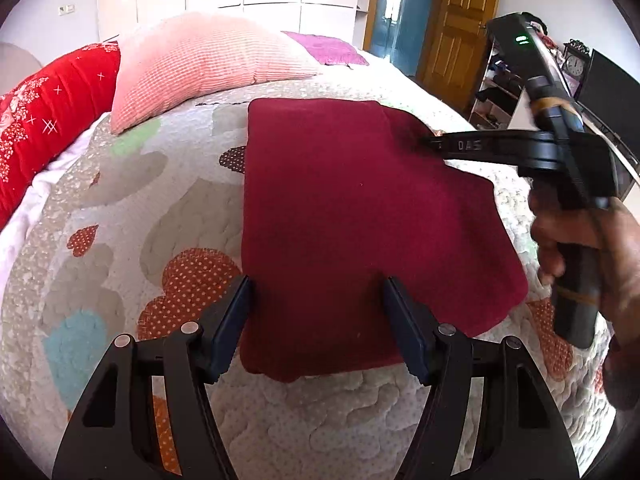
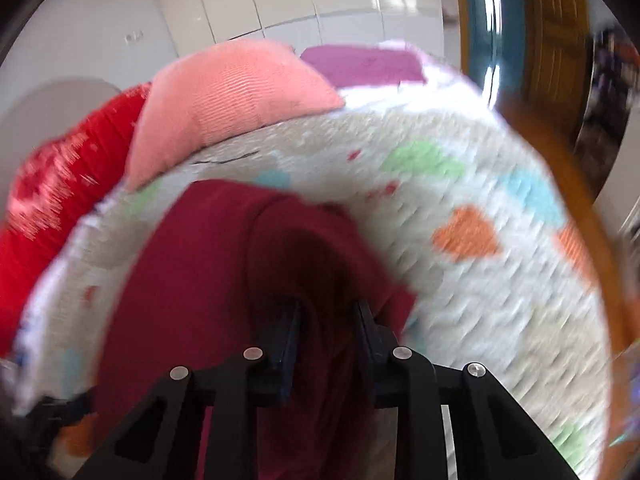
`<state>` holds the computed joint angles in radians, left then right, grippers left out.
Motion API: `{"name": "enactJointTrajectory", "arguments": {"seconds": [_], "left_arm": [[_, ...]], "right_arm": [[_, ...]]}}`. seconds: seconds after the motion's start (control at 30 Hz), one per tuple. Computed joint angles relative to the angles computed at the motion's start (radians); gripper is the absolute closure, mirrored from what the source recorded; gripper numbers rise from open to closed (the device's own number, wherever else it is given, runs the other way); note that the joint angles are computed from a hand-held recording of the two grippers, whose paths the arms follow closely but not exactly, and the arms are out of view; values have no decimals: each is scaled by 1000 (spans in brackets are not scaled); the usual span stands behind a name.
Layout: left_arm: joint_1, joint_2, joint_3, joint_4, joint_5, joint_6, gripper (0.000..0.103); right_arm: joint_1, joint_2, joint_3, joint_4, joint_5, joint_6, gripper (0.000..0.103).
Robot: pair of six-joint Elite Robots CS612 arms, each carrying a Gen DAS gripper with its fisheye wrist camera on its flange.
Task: Fold small clothes
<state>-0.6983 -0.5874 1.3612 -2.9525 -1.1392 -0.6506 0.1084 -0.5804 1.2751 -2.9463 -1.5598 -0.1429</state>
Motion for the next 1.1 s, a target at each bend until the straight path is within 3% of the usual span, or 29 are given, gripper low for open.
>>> {"name": "enactJointTrajectory", "arguments": {"seconds": [0.07, 0.17, 0.3, 0.37, 0.4, 0.43, 0.47, 0.53, 0.63, 0.7, 0.73, 0.83, 0.93, 1.07, 1.1], "left_arm": [[-1, 1, -2, 2, 4, -2, 34], [0, 1, 1, -2, -1, -10, 34], [3, -5, 12, -9, -18, -29, 34], [3, -13, 22, -18, -26, -23, 34], [3, -16, 27, -25, -31, -20, 34], [4, -19, 32, -34, -37, -19, 34], [8, -24, 41, -53, -50, -21, 34], [16, -29, 55, -95, -71, -36, 34], [41, -29, 66, -160, -140, -87, 34], [59, -21, 58, -173, -185, -111, 33], [66, -16, 52, -175, -201, -122, 30], [98, 18, 20, -205, -308, -169, 24], [125, 64, -28, -256, -438, -240, 21], [124, 88, -66, -254, -451, -246, 17], [120, 84, -70, -228, -448, -226, 19]], "right_arm": [[3, 24, -36, 12, -70, 12, 86], [-17, 10, -17, 17, 23, 52, 86], [-33, -45, 59, 2, 64, 77, 84], [-49, -75, 110, -34, 138, 109, 71], [-57, -89, 139, -66, 185, 120, 54], [-62, -98, 162, -94, 224, 123, 44], [-66, -105, 182, -112, 271, 113, 42], [-65, -107, 193, -96, 301, 81, 38], [-57, -91, 175, -22, 258, 57, 38], [-72, -74, 170, -10, 316, 99, 34], [-80, -66, 167, -17, 342, 130, 26], [-96, -47, 165, -50, 390, 190, 16], [-106, -26, 150, -73, 447, 208, 14], [-106, 2, 115, -68, 520, 190, 16], [-103, 6, 107, -56, 530, 184, 28]]}}
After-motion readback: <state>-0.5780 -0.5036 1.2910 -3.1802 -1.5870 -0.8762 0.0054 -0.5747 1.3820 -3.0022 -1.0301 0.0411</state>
